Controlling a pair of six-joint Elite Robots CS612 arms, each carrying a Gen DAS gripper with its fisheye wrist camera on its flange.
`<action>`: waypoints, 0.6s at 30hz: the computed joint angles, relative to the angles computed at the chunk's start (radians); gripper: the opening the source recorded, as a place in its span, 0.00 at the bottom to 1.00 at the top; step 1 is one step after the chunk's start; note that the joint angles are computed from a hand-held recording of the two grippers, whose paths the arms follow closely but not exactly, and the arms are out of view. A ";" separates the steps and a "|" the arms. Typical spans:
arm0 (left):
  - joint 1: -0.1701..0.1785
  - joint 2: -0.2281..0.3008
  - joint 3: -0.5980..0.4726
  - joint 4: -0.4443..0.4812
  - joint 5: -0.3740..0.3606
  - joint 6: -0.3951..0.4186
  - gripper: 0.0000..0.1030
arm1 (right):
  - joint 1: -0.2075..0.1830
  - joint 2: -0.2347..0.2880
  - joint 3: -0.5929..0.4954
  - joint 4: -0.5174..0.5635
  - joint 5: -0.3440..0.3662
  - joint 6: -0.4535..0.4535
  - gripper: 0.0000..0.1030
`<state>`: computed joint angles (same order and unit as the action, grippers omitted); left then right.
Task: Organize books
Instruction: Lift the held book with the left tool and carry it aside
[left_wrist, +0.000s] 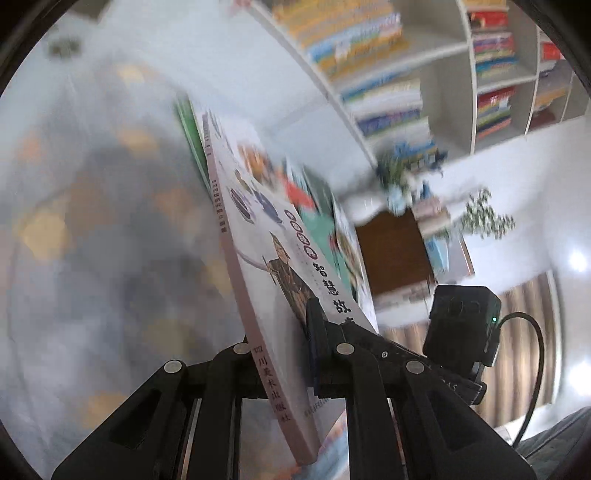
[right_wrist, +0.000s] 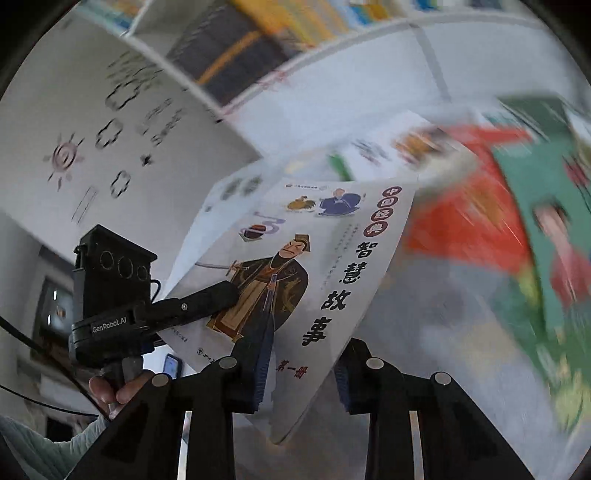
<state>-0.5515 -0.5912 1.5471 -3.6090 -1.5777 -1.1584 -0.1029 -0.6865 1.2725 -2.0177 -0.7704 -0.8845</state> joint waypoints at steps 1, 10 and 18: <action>0.006 -0.010 0.014 0.001 0.024 0.008 0.09 | 0.018 0.005 -0.018 0.008 0.007 -0.021 0.28; 0.089 -0.046 0.067 0.101 0.149 0.037 0.10 | 0.161 0.130 -0.215 0.001 -0.018 0.021 0.28; 0.140 -0.007 0.041 0.152 0.125 0.050 0.11 | 0.216 0.225 -0.350 0.019 -0.064 0.082 0.28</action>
<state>-0.4113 -0.5978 1.5881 -3.4566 -1.4531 -1.1082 0.1129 -0.4612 0.9229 -1.9984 -0.8347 -0.8020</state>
